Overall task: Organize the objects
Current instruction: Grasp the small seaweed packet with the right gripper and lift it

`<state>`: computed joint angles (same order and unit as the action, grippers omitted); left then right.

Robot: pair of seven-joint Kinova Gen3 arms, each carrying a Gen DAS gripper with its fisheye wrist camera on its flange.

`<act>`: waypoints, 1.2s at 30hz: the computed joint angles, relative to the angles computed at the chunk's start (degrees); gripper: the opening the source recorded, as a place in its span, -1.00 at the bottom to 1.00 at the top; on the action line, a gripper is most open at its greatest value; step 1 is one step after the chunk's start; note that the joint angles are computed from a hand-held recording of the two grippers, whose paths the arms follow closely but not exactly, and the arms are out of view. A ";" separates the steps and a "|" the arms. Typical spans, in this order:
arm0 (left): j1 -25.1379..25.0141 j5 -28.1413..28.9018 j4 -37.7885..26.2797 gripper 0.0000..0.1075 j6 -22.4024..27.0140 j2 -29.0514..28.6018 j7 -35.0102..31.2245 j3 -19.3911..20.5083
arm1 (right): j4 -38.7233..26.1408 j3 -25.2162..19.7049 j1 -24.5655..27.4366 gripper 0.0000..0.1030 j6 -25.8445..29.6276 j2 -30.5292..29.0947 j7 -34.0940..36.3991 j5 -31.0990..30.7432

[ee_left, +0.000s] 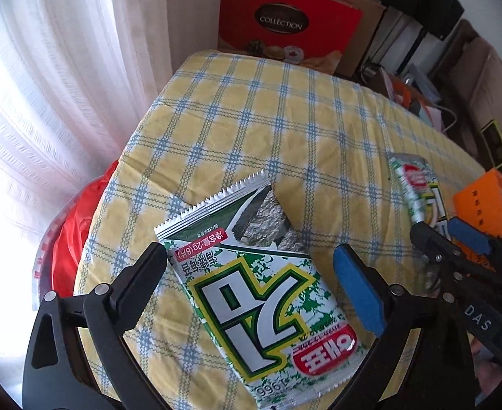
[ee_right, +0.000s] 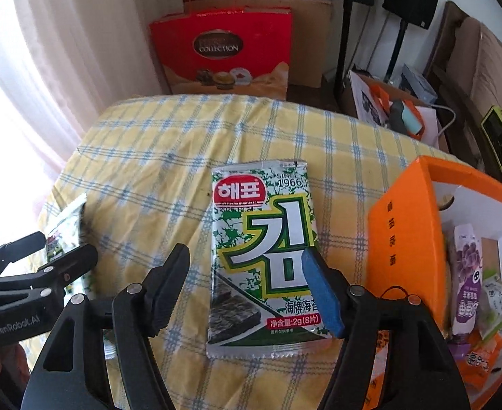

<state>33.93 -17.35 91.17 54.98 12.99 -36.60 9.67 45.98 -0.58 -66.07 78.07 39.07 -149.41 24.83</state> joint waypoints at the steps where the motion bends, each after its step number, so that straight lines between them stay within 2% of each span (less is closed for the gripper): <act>1: 0.23 -0.37 -0.10 0.82 0.28 0.24 0.12 0.01 | 0.22 -0.63 0.50 0.42 -0.36 0.07 -0.30 0.05; 8: 1.41 -2.22 -0.63 0.74 2.01 1.45 -0.18 -0.20 | -1.66 0.11 0.41 0.53 0.34 1.11 0.45 -0.79; 13: 2.84 -5.03 0.36 0.60 1.58 1.17 1.26 -0.48 | 2.34 0.11 0.28 0.47 -3.54 -1.92 -2.04 -0.16; 17: 3.02 -6.24 0.95 0.47 1.11 0.81 1.55 -0.32 | -0.62 -0.09 0.05 0.47 -0.65 -0.60 -0.24 0.25; 22: 1.02 -4.17 1.92 0.42 -0.06 -0.58 -0.84 -0.15 | -1.30 -0.44 1.34 0.48 0.04 0.58 0.07 -1.79; 27: -1.25 -2.12 3.25 0.42 -1.35 -2.06 -2.09 -0.05 | -3.60 0.73 0.29 0.51 1.93 2.44 0.86 -0.66; 31: -1.86 -1.92 3.85 0.42 -1.88 -2.48 -2.11 0.14 | -5.39 2.18 -1.45 -0.23 3.31 3.67 2.35 1.17; 32: -1.93 -1.91 3.91 0.42 -2.01 -2.48 -2.08 0.19 | -5.22 1.91 -1.33 -0.27 2.95 3.52 2.21 1.29; 33: -1.98 -1.84 3.94 0.42 -2.04 -2.52 -2.08 0.25 | -4.13 1.69 -1.10 -0.40 1.65 2.89 1.67 1.10; 34: -2.07 -1.72 4.04 0.42 -2.19 -2.60 -2.18 0.31 | -3.08 1.31 -0.73 -0.63 0.10 2.24 1.45 0.67; 36: -2.03 -1.75 3.91 0.42 -2.05 -2.45 -2.21 0.41 | -1.08 -0.22 0.38 -0.79 -3.12 0.97 1.86 -0.35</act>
